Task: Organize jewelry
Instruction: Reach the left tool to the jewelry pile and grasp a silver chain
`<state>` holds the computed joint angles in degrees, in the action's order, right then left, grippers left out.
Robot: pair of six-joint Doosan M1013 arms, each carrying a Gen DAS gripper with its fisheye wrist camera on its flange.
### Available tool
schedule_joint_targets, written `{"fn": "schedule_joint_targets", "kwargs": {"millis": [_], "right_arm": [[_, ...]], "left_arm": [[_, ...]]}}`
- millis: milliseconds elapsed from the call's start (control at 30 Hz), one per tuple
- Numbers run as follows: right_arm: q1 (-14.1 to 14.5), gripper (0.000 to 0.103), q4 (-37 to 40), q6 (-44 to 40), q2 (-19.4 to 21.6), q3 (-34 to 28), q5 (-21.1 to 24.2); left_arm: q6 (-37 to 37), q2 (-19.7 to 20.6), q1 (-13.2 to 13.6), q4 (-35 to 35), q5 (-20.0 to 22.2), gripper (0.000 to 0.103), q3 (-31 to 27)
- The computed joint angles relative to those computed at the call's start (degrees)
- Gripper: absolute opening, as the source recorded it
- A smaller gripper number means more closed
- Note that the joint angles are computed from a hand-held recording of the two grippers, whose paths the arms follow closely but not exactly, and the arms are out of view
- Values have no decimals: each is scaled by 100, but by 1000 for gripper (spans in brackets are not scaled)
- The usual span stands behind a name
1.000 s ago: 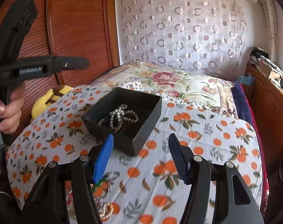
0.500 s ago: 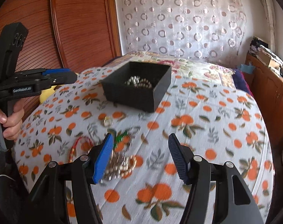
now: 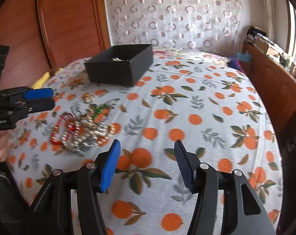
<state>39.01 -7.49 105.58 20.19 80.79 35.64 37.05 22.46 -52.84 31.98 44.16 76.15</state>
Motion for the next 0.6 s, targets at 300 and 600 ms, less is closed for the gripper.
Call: {"fn": "schedule_joint_targets", "kwargs": {"millis": [300,600], "right_arm": [[-45,59,263,-129,-15,75,-180],[-22,59,167,-64,-51,140,-299]], "left_arm": [[781,241,-18,-896,-118,34,-240],[1343,456,47,-1660,-162,11,-486]]}}
